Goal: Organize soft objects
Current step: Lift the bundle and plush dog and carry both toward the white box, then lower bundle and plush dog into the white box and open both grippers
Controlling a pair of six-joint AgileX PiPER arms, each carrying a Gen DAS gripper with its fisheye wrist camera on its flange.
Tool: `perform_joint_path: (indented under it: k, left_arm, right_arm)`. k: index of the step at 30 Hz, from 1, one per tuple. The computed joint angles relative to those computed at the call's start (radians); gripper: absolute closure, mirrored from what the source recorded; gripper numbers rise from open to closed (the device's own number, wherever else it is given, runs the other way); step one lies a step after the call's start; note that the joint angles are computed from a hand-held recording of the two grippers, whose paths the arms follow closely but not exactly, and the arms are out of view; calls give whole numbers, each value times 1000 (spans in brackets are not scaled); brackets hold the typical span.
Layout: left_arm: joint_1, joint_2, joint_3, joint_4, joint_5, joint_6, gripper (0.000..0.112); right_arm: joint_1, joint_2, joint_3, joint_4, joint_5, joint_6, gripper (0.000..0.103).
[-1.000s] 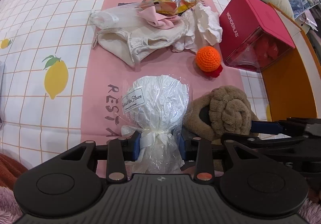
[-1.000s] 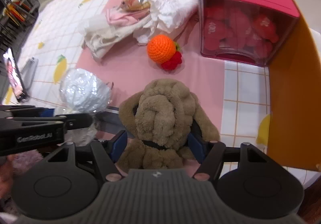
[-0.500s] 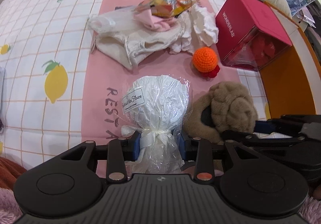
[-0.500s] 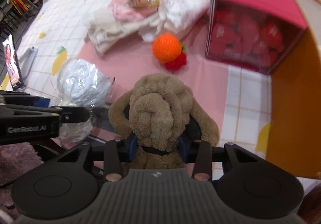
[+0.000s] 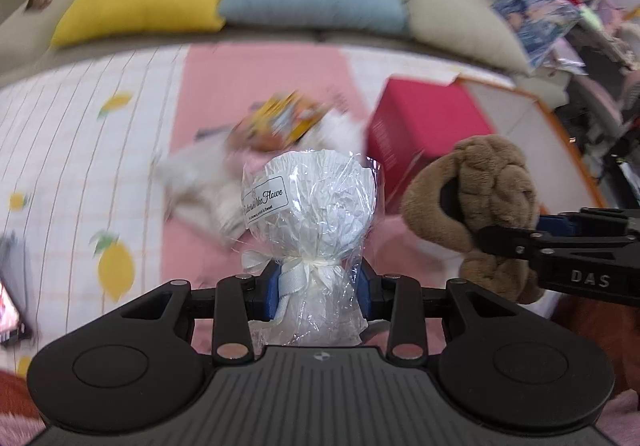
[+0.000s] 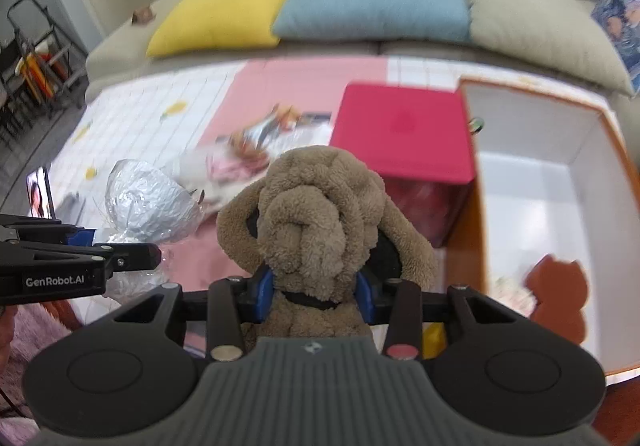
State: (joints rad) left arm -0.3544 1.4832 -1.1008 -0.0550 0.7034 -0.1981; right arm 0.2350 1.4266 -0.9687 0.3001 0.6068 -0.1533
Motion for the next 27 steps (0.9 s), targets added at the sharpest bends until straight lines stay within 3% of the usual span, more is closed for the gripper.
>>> perform_joint_path:
  k: [7,14,20,23,27]
  left_arm:
    - [-92,73,-174,-82,14,88,71]
    - [-207,253,-440,-140,56,169,71]
    - [-320,441,-709,-62,134,178,71]
    - [-376,535,-830,10,174,176,71]
    - [-428,634,-951,61,230,216,71]
  right_arm:
    - [-120,-89,-14,-27,18,-27,62]
    - [-294,-121,-18,-52,27,-127,62]
    - [-442,-68,-69,-75,71,-233,62]
    - [-531,-12,-122,-66,140,-298,62]
    - [-569,68,-172,-118,172,-298,62]
